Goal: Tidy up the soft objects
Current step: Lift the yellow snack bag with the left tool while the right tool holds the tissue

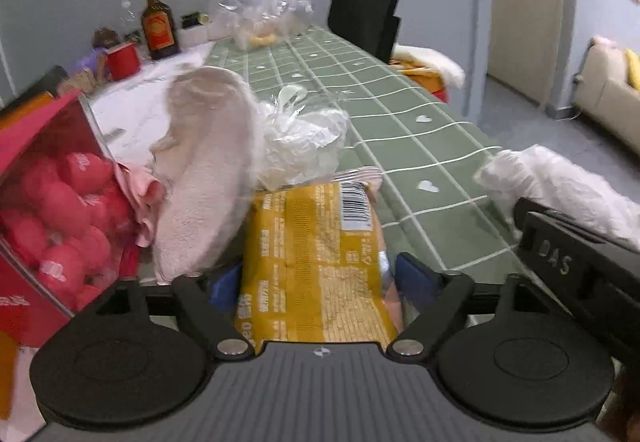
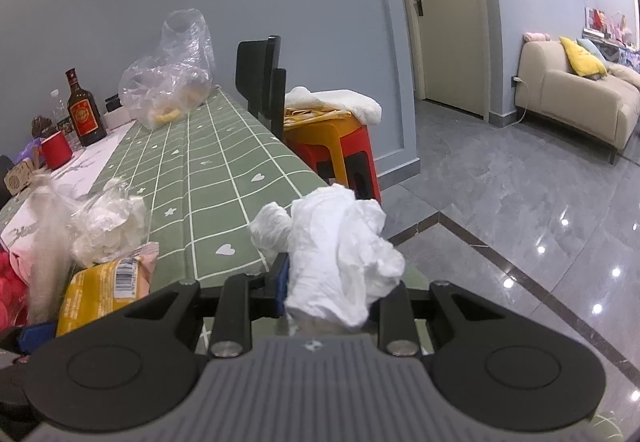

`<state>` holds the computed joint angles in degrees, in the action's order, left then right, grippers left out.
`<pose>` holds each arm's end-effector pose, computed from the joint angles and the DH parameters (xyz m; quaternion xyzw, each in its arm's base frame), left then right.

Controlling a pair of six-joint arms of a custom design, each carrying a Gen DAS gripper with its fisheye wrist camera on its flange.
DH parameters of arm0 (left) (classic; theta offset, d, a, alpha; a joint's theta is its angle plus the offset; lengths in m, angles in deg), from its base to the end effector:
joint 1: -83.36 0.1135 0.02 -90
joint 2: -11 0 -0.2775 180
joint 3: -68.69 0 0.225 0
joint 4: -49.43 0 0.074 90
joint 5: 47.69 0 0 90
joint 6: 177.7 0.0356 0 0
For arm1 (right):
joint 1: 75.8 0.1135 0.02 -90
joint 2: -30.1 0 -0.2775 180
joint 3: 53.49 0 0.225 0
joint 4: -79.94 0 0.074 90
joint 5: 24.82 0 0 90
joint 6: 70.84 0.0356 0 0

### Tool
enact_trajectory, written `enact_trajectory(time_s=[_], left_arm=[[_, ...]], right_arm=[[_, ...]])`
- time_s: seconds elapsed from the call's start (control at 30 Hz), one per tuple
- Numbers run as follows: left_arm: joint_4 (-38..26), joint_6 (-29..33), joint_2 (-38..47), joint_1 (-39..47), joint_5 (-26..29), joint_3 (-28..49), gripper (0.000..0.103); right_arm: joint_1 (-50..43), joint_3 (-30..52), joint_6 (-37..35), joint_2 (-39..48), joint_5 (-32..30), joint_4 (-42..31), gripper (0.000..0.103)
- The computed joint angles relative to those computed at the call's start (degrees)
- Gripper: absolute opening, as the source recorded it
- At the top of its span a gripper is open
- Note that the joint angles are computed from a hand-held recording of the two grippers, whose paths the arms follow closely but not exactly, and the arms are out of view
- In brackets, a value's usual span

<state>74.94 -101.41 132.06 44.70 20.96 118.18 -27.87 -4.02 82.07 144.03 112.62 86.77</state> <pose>0.2491 -0.1827 0.0606 0.1292 0.9048 -0.0081 0.4057 0.2085 0.1918 0.0813 0.2258 0.8571 -0.0092 0.4629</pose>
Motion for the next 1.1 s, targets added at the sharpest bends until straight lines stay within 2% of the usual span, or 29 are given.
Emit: enact_trajectory(time_s=[0.1,0.23,0.4,0.5,0.83,1.1], left_arm=[[-3.5,-1.7,-2.2,0.8,0.9,0.0,0.064],[-2.1,-1.6,-4.1,1.4,2.6,-2.6,0.06],[-2.8,-4.6,-11.5,6.2,14.1,-8.4,0.055],[-0.7,-3.9,-15.3,7.6,17.2,-13.1,0.055],[10.3,-2.3,-20.6,3.7,14.9,-25.3,0.055],[9.9,1.9,-27.6,0.5,12.9,-29.2,0.055]], right_arm=[[0.3,0.1,-0.1,-0.1,0.0,-0.2,0.025],[0.4,-0.1,0.2,-0.2,0.1,-0.1,0.025],[0.4,0.6,-0.4,-0.1,-0.2,-0.6,0.025],[0.3,0.4,-0.8,-0.3,-0.3,-0.4,0.025],[1.0,-0.2,-1.4,-0.4,-0.2,1.0,0.025],[2.1,-1.2,-2.7,-0.8,-0.3,2.7,0.025]])
